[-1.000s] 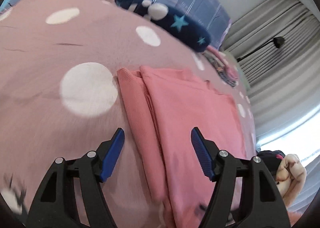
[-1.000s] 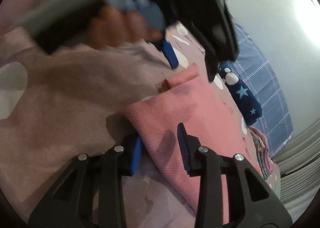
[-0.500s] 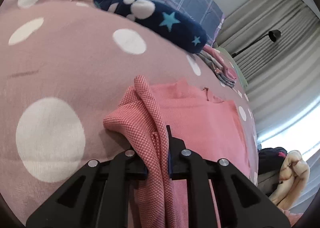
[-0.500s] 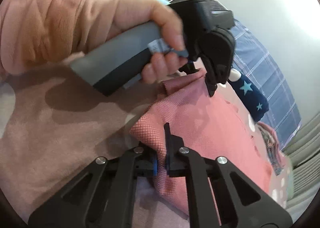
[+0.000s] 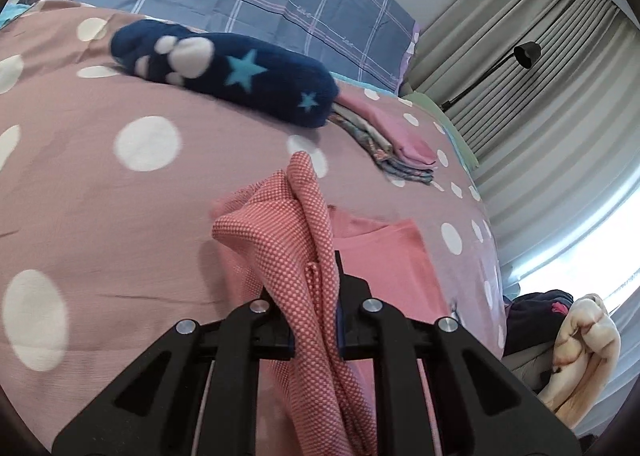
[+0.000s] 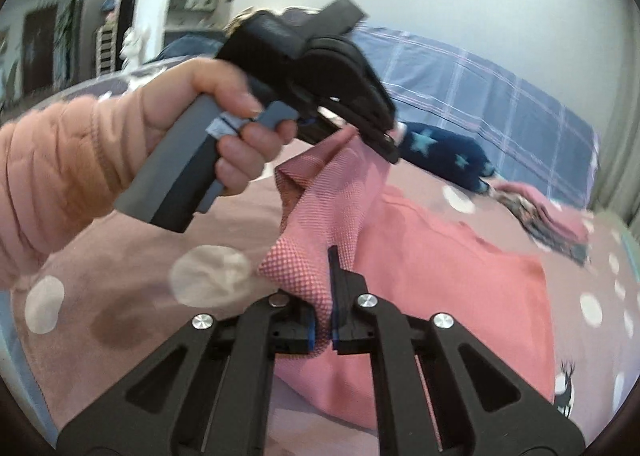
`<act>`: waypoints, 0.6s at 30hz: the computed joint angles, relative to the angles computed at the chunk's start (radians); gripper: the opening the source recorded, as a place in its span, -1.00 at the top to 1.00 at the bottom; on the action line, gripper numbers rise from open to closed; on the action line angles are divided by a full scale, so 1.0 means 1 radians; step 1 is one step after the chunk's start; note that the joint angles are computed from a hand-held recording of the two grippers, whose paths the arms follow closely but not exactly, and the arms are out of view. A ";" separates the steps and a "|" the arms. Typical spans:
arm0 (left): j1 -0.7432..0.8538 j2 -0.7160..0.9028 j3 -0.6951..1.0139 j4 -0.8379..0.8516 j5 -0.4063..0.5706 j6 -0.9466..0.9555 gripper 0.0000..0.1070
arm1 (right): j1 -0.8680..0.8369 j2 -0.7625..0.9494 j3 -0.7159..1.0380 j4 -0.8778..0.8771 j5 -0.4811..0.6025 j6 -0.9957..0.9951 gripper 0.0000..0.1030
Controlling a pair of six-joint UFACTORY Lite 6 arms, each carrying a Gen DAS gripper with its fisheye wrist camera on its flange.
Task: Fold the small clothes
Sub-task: 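Grasp the coral sweater edge with the left gripper while the right gripper grasps it too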
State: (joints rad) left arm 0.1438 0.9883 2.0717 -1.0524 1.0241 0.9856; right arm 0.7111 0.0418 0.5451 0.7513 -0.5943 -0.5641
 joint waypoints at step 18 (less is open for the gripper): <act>-0.509 0.311 0.541 0.402 -0.144 -0.560 0.75 | -1.191 -0.131 -0.255 -1.772 -0.147 1.341 0.91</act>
State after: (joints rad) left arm -0.3657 1.2992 2.6131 -0.6503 0.8800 0.4259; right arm -0.4794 -0.0889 0.2900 -1.0203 -0.7411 0.7772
